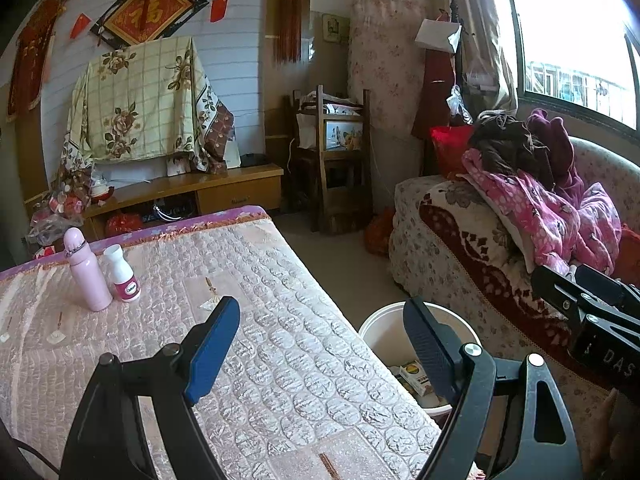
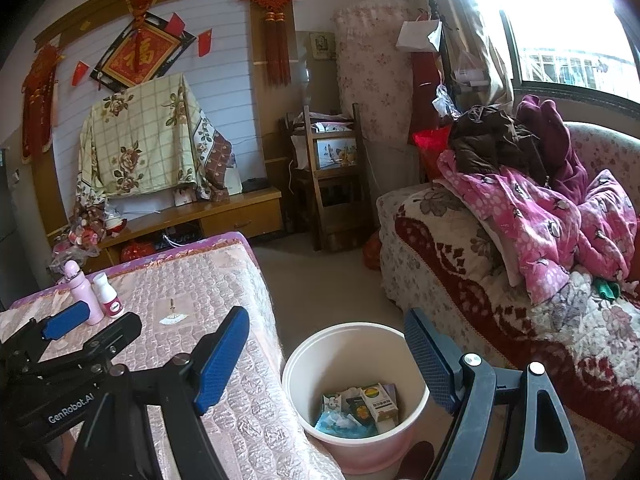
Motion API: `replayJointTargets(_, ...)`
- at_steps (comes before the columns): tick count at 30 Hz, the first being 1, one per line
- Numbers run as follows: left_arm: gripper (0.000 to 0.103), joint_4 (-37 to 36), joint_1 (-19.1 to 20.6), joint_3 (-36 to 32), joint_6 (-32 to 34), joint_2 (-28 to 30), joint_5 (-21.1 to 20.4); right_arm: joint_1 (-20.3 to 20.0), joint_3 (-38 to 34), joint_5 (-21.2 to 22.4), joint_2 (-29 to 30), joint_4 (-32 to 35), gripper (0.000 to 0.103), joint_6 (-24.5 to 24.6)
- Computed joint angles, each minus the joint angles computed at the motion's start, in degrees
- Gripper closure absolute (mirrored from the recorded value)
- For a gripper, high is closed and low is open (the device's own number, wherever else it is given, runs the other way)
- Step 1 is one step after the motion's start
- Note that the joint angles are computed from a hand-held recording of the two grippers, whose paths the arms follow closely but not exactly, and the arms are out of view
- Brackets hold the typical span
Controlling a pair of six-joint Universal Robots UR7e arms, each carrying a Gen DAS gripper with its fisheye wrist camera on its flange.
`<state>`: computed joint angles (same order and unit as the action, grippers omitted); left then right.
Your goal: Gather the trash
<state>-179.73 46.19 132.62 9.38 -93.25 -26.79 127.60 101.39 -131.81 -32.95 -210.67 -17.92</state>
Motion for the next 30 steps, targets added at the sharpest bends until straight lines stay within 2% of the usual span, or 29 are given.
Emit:
replayJointTargets(23, 0.019, -1.3, 0.0, 0.4, 1.1, 0.4, 0.2, -0.6, 0.0, 0.2, 0.4, 0.7, 0.021, 0.2)
replayJointTargets(30, 0.019, 0.4, 0.3, 0.4, -0.3, 0.2, -0.4, -0.6, 0.0, 0.1, 0.5, 0.7, 0.021, 0.2)
